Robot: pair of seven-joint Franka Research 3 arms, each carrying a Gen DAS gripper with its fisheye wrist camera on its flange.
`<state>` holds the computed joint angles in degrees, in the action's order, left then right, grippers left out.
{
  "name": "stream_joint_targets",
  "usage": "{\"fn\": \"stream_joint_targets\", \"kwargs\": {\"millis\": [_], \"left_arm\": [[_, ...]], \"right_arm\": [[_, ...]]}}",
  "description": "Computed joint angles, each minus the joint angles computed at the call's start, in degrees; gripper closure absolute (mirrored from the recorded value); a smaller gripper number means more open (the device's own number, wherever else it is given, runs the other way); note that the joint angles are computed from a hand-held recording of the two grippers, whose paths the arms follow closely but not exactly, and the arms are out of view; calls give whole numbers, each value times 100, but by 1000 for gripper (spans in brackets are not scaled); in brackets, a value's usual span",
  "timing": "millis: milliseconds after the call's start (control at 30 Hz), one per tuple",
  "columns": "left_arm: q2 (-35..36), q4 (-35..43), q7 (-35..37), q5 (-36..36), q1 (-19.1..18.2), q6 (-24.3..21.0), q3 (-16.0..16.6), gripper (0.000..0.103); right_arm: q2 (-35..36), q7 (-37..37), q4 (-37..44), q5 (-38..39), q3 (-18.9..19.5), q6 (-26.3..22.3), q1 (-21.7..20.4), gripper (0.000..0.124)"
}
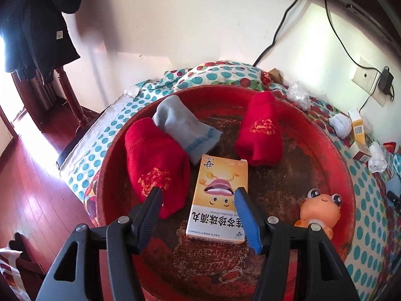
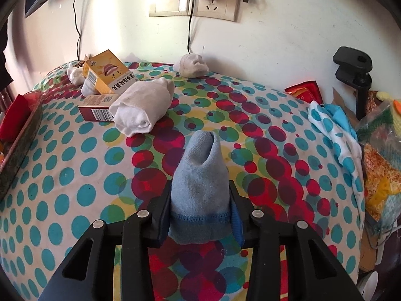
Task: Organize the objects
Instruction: 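Carry the blue-grey sock into the red basin with the right tool and release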
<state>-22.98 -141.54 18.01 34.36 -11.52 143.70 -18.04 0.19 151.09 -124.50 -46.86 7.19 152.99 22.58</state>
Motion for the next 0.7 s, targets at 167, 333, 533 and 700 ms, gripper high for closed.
{"fn": "stream_joint_targets", "kwargs": {"millis": [167, 333, 533, 700], "left_arm": [[-18, -34, 56, -144, -32, 27, 71, 41], [-19, -25, 67, -172, -3, -57, 46, 41], [-25, -33, 76, -218, -6, -113, 68, 41], [-13, -23, 94, -247, 1, -172, 79, 41]], "right_arm": [[-448, -274, -434, 239, -30, 413, -234, 87], [-662, -883, -591, 724, 125, 834, -458, 87], [-1061, -2226, -926, 1619, 48, 1300, -557, 87], [-1810, -4516, -1568, 3363, -889, 1426, -51, 87]]}}
